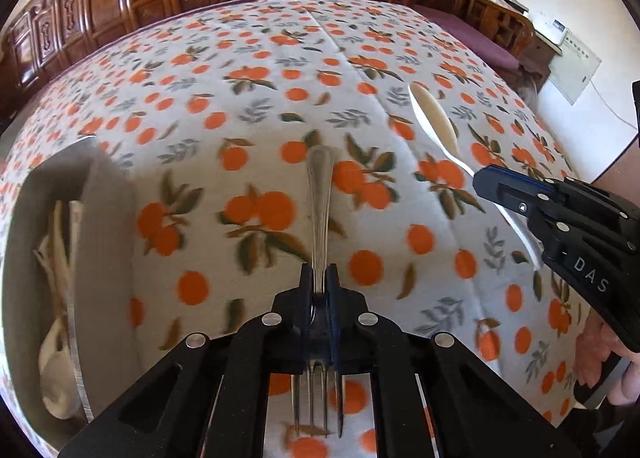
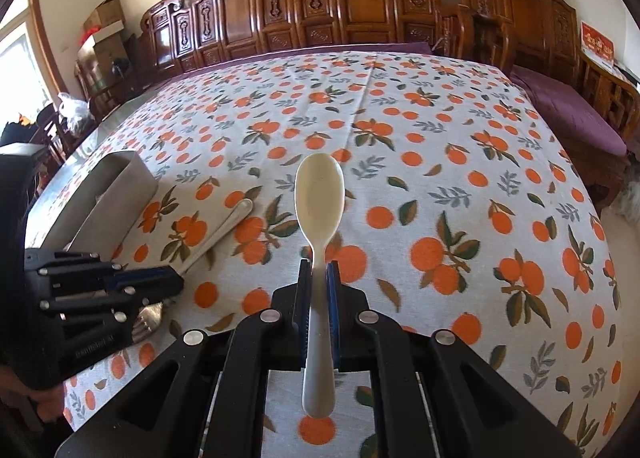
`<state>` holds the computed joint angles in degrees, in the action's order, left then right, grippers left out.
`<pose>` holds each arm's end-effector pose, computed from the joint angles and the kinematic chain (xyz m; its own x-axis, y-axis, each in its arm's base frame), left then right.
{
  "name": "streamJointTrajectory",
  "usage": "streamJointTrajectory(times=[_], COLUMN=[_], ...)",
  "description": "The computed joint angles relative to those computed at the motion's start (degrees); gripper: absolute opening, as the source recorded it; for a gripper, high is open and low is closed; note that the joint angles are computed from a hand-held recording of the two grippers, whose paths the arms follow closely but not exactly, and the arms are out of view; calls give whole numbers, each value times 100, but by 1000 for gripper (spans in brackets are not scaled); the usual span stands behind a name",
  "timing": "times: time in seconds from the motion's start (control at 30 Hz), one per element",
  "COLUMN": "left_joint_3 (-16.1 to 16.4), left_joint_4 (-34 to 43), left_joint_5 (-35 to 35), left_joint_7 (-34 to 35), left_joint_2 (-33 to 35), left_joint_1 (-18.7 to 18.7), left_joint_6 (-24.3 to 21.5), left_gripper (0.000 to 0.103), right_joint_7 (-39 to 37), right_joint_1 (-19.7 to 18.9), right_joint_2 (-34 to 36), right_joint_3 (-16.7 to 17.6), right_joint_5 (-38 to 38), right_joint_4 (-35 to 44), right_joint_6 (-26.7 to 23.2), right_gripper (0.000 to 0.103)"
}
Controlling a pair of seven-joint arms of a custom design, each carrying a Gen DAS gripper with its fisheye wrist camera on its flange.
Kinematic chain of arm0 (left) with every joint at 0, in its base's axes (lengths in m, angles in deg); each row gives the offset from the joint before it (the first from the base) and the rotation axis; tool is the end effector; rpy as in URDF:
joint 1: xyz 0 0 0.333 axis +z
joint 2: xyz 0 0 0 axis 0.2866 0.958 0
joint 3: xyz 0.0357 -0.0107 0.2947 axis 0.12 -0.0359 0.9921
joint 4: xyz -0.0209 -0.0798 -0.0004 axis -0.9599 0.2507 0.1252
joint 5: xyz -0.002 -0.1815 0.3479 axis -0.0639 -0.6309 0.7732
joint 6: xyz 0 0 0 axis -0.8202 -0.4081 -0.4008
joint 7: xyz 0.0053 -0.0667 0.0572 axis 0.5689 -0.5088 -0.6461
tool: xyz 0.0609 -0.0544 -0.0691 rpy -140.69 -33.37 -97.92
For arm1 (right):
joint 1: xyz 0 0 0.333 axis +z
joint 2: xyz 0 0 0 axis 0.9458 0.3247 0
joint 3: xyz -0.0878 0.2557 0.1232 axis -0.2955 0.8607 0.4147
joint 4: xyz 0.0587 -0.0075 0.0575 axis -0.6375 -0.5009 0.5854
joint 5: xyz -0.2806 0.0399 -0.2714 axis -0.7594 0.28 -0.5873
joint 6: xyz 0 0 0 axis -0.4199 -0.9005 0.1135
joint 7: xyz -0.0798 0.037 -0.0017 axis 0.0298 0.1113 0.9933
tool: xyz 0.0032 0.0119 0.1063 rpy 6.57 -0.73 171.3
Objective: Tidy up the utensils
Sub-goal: 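Grasp and lift the metal fork by its handle with the left tool, then lower the metal fork into the tray and open the left tool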
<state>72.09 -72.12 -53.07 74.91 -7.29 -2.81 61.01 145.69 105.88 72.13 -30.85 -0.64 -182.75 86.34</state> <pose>0.4877 -0.3465 0.5195 -0.5281 -0.8468 0.0636 -0.7658 0.4426 -0.4665 0.4558 0.4366 0.4998 -0.0119 -0.9896 -0.1435 -0.7587 0.1024 -0.6433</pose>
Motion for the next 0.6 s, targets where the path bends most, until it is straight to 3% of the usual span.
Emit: streamJointTrajectory(times=[0.6], left_joint_3=[186], left_joint_4=[-323], left_joint_5=[-378], left_joint_7=[648], left_joint_2=[-611], left_joint_1=[202], left_joint_6=[229], left_gripper=[6], right_joint_7=[-533], right_joint_1=[447], right_joint_2=[694], right_joint_3=[-137], right_joint_5=[155], right_joint_4=[980], right_joint_6=[-325], right_gripper=[9])
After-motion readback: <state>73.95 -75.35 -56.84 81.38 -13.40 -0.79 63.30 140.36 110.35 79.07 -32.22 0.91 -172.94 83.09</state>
